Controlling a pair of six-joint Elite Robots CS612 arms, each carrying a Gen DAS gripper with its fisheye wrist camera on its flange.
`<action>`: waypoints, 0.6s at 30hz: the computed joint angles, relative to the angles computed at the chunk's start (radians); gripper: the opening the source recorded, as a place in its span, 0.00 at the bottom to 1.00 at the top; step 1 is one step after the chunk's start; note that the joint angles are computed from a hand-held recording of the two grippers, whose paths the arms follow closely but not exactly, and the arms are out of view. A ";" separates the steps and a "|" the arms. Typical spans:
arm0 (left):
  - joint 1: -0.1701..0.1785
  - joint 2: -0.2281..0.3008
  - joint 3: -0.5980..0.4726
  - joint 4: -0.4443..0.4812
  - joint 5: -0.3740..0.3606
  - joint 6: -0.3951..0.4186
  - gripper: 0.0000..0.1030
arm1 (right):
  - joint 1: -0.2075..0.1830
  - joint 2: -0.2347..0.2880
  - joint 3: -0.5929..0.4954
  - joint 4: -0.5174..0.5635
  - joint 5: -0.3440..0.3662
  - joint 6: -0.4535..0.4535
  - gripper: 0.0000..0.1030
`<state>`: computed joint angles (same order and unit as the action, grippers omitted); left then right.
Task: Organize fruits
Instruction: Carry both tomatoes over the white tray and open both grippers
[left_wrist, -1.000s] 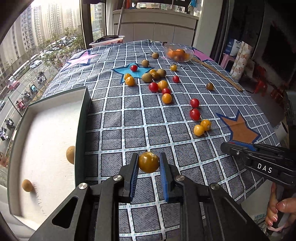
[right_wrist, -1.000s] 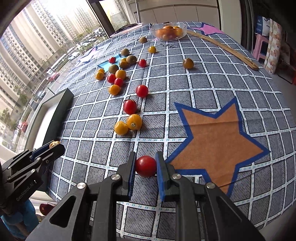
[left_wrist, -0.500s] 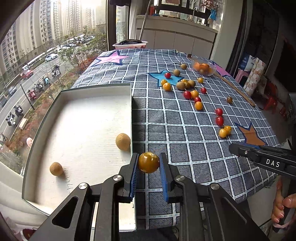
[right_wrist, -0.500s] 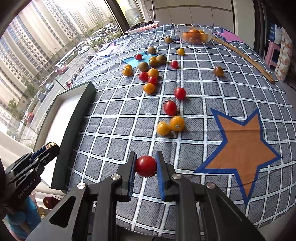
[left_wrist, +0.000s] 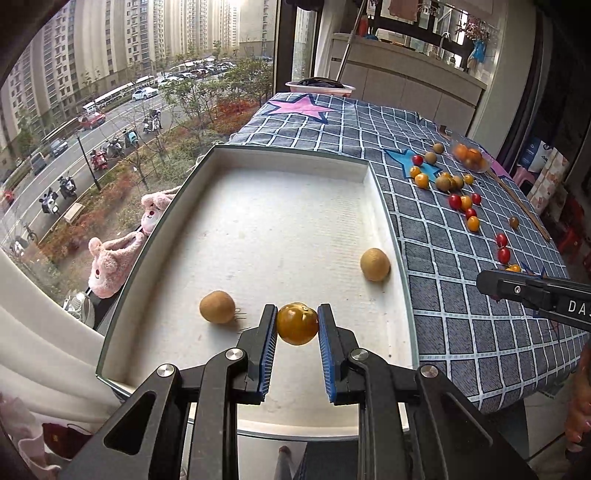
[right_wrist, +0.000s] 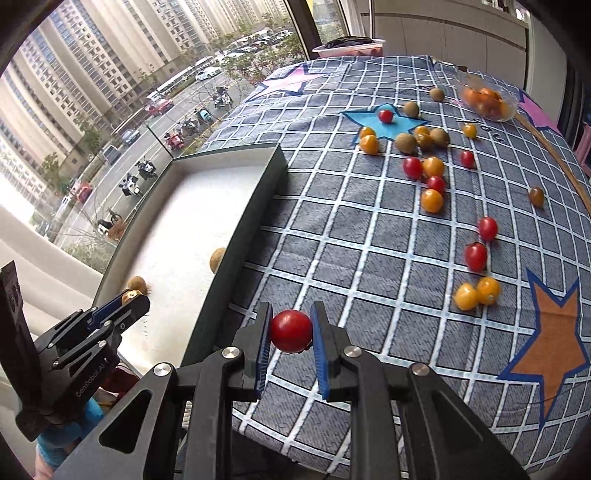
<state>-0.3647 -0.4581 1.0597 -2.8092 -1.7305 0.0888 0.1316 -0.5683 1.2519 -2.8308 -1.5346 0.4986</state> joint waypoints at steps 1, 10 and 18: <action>0.004 0.003 -0.005 0.002 0.003 -0.005 0.23 | 0.003 0.008 -0.018 0.010 0.006 -0.008 0.22; 0.031 0.025 -0.035 0.017 0.036 -0.047 0.23 | 0.028 0.087 -0.188 0.115 0.068 -0.071 0.22; 0.038 0.045 -0.065 0.058 0.062 -0.059 0.23 | 0.040 0.154 -0.314 0.218 0.097 -0.112 0.22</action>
<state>-0.3269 -0.4128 0.9944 -2.7516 -1.6686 0.0303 0.1715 -0.4142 0.9375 -2.6128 -1.4375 0.3862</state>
